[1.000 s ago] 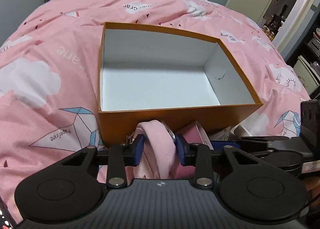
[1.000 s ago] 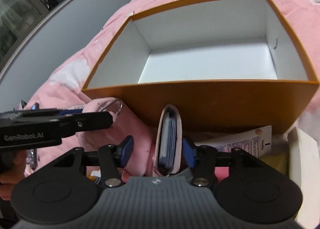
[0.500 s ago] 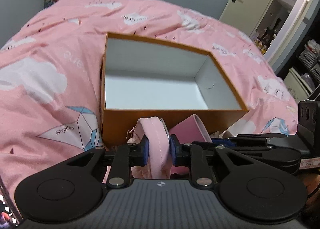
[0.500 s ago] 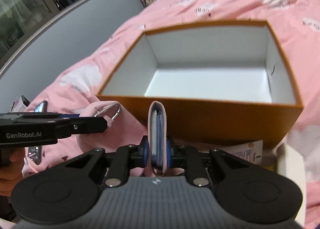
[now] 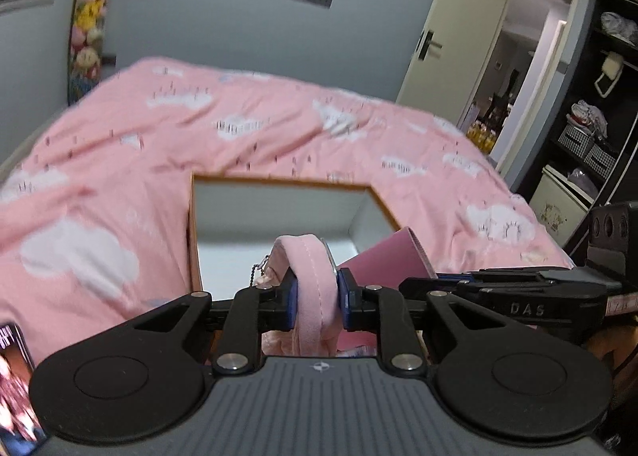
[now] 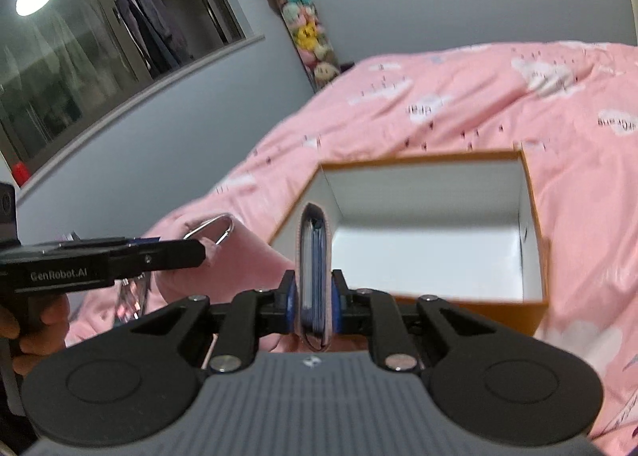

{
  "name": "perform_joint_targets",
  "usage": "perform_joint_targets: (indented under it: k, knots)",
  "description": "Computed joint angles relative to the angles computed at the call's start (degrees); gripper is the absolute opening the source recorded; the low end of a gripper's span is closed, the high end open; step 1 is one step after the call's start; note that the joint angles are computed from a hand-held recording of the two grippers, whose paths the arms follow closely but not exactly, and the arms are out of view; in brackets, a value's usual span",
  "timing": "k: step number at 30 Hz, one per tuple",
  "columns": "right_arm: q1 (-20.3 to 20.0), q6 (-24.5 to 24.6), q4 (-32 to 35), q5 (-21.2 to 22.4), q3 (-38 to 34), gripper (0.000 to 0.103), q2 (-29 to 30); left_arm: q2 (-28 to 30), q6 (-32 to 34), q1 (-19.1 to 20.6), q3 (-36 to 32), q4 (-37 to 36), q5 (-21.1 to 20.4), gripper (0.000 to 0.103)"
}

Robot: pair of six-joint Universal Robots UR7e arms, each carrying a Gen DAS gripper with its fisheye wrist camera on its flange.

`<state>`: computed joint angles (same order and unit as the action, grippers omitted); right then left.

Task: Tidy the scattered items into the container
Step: 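Carry the pouch and pink case over the box with both grippers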

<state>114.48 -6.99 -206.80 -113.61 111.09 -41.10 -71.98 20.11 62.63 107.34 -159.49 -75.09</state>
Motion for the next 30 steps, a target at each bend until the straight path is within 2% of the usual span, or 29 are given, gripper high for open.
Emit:
perform_joint_targets:
  k: [4, 9, 11, 18, 23, 30]
  knots:
    - [-0.26, -0.07, -1.59, 1.09, -1.84, 0.019, 0.33, 1.32, 1.93, -0.28, -1.31, -3.48, -0.89, 0.022]
    - [-1.27, 1.43, -2.58, 1.22, -5.12, 0.019, 1.97, 5.13, 2.24, 0.23, -4.07, -8.79, 0.07, 0.022]
    - [-1.9, 1.96, -1.54, 0.82, -6.96, 0.019, 2.96, 6.62, 2.25, 0.72, -5.7, -7.95, 0.33, 0.022]
    - [-4.66, 5.35, 6.13, 0.75, -12.66, 0.019, 6.27, 11.77, 1.1, 2.38, -10.65, -2.87, 5.35, 0.022]
    - [-6.31, 8.1, 11.78, 1.83, -14.95, 0.019, 7.95, 13.71, 4.49, 2.74, -10.7, -3.21, 8.0, 0.022]
    - [-7.63, 10.42, 14.75, 2.12, -16.26, 0.019, 9.49, 15.31, 5.95, 3.24, -10.31, -1.59, 11.7, 0.022]
